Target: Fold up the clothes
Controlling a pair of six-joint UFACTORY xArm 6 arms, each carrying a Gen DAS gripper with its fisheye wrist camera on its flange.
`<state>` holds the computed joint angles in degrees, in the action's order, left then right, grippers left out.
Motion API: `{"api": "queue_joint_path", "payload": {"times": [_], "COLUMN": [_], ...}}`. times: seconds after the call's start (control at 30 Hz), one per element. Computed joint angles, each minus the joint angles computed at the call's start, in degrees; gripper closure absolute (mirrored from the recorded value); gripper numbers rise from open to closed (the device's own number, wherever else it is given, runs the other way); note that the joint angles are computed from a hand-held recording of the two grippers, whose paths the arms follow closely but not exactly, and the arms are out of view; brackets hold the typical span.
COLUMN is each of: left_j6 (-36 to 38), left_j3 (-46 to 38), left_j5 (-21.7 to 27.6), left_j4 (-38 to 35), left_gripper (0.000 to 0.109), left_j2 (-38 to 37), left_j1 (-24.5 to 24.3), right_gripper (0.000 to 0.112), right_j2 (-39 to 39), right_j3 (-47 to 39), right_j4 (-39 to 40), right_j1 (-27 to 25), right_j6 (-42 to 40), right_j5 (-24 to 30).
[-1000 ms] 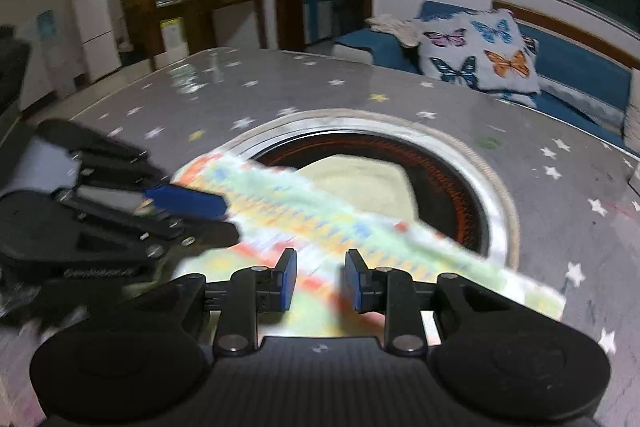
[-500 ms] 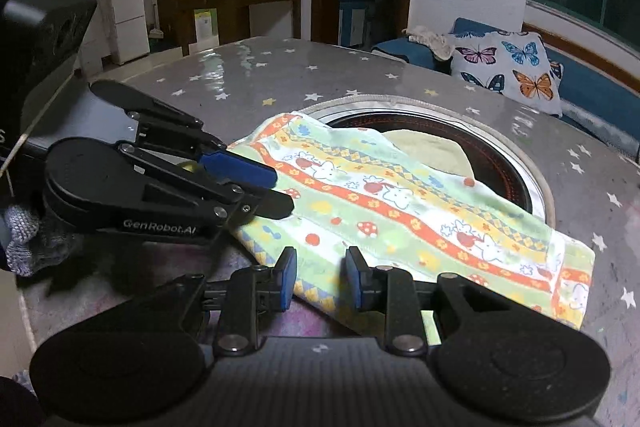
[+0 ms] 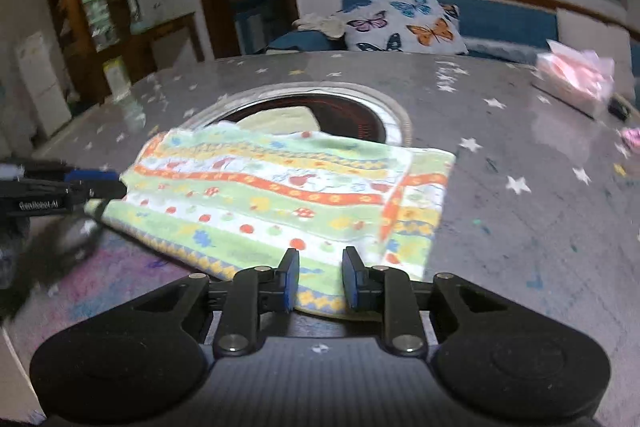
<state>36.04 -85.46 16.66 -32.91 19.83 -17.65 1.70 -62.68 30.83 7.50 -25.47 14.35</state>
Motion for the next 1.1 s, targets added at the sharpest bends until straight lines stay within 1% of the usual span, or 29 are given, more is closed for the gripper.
{"api": "queue_joint_path", "payload": {"times": [0.07,0.13,0.23,0.3,0.33,0.37,0.4,0.43,0.47,0.5,0.6,0.63,0.7,0.77,0.83,0.87,1.03,1.1], "left_j6": [-2.69,-2.29,-3.97,-6.72,-8.37,-9.74,-11.10,-12.48,-13.84,-15.20,-17.51,-18.29,-19.41,-19.65,-19.83,-19.67,-18.26,-17.86], "left_j3": [-0.47,-0.16,0.13,-0.40,-0.91,-1.40,-1.83,-2.25,-2.67,-3.10,-3.97,-4.20,-4.44,-4.66,-4.86,-5.14,-7.31,-8.63], "left_j5": [0.38,0.42,-0.06,-0.03,0.20,0.56,0.92,1.27,1.46,1.59,1.91,1.94,1.89,2.04,2.50,3.01,6.68,8.77], "left_j4": [1.83,0.99,2.60,4.62,5.64,6.37,6.88,7.37,7.84,8.32,8.49,8.67,8.76,8.24,7.89,7.32,3.03,0.85], "left_gripper": [0.080,0.079,0.078,0.079,0.077,0.075,0.071,0.066,0.062,0.055,0.047,0.041,0.032,0.030,0.023,0.022,0.021,0.021], "left_j2": [0.59,0.35,-0.05,0.23,0.50,0.75,0.94,1.13,1.31,1.50,1.74,1.80,1.82,1.81,1.81,1.93,2.87,3.45], "left_j1": [0.66,0.86,1.08,1.57,1.89,2.22,2.60,2.99,3.36,3.72,4.65,4.93,5.36,5.68,5.87,5.92,6.21,6.28], "right_gripper": [0.090,0.090,0.089,0.088,0.088,0.085,0.080,0.078,0.078,0.077,0.073,0.072,0.069,0.066,0.064,0.064,0.063,0.064], "right_j2": [-0.17,0.03,-0.11,0.47,0.85,1.15,1.62,2.15,2.71,3.32,5.56,6.43,7.95,9.69,11.49,12.19,15.48,16.68], "right_j3": [0.03,0.14,-0.27,-1.39,-2.06,-2.67,-3.56,-4.38,-5.24,-6.18,-9.55,-10.77,-12.61,-14.64,-16.78,-17.49,-20.43,-20.98], "right_j4": [0.46,-2.96,-5.28,-4.95,-4.72,-4.41,-3.81,-3.18,-2.58,-1.92,0.63,1.13,1.29,1.17,0.75,0.10,-2.29,-4.96], "right_j1": [-0.31,-0.08,0.18,0.86,1.29,1.77,2.55,3.37,4.17,4.96,7.30,8.07,9.50,11.02,12.44,12.99,15.79,16.55], "right_j6": [0.01,1.40,3.26,2.02,1.11,-0.04,-2.00,-3.93,-5.83,-7.71,-13.22,-14.54,-16.93,-19.54,-21.81,-22.31,-25.49,-24.89], "right_j5": [0.71,0.32,-0.06,0.09,0.27,0.72,1.38,1.73,2.11,2.55,4.22,4.92,5.68,6.43,7.21,7.20,6.21,4.96]}}
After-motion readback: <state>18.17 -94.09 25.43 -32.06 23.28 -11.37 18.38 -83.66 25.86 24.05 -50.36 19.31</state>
